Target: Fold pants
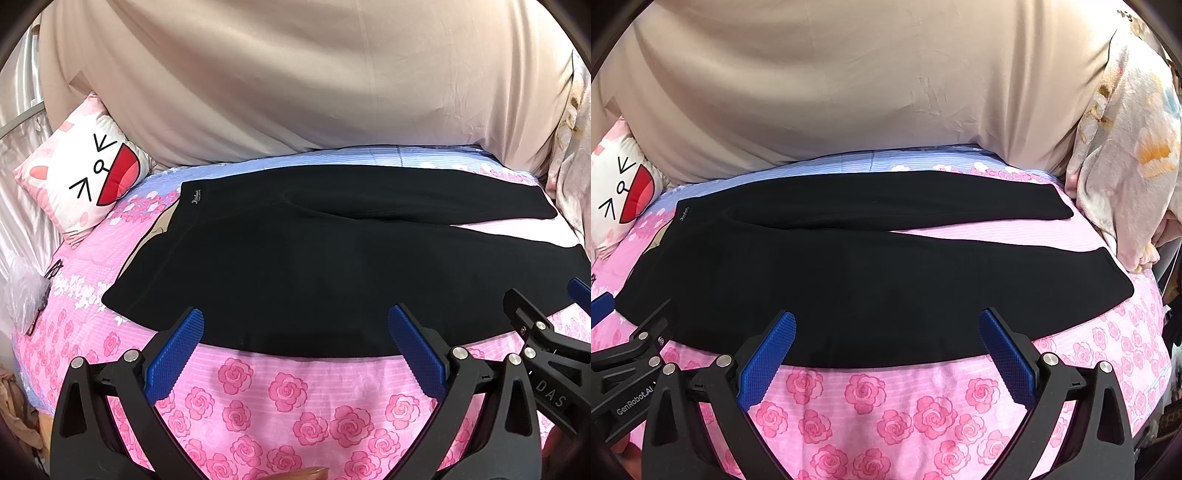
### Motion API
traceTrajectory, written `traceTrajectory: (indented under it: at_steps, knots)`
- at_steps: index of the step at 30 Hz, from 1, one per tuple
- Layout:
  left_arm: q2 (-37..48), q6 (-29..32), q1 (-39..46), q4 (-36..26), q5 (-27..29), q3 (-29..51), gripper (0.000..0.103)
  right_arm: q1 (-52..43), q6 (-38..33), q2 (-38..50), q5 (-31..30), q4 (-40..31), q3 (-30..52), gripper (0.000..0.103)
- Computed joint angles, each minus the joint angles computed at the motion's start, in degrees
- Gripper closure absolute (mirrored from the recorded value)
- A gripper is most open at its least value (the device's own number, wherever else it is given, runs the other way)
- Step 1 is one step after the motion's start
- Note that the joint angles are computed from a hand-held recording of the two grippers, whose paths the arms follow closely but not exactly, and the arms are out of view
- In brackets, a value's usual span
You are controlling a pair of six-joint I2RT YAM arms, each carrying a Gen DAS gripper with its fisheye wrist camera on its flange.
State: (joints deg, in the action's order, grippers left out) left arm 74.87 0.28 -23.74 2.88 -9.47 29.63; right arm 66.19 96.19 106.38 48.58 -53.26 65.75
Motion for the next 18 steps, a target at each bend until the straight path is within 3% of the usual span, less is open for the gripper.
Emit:
traceTrajectory:
  at_steps: [18]
  knots:
    - [1.5, 0.1, -0.1, 0.2, -0.4, 0.5, 0.005, 0.0, 0.5, -0.1, -0.4, 1.1, -1.1, 0.005]
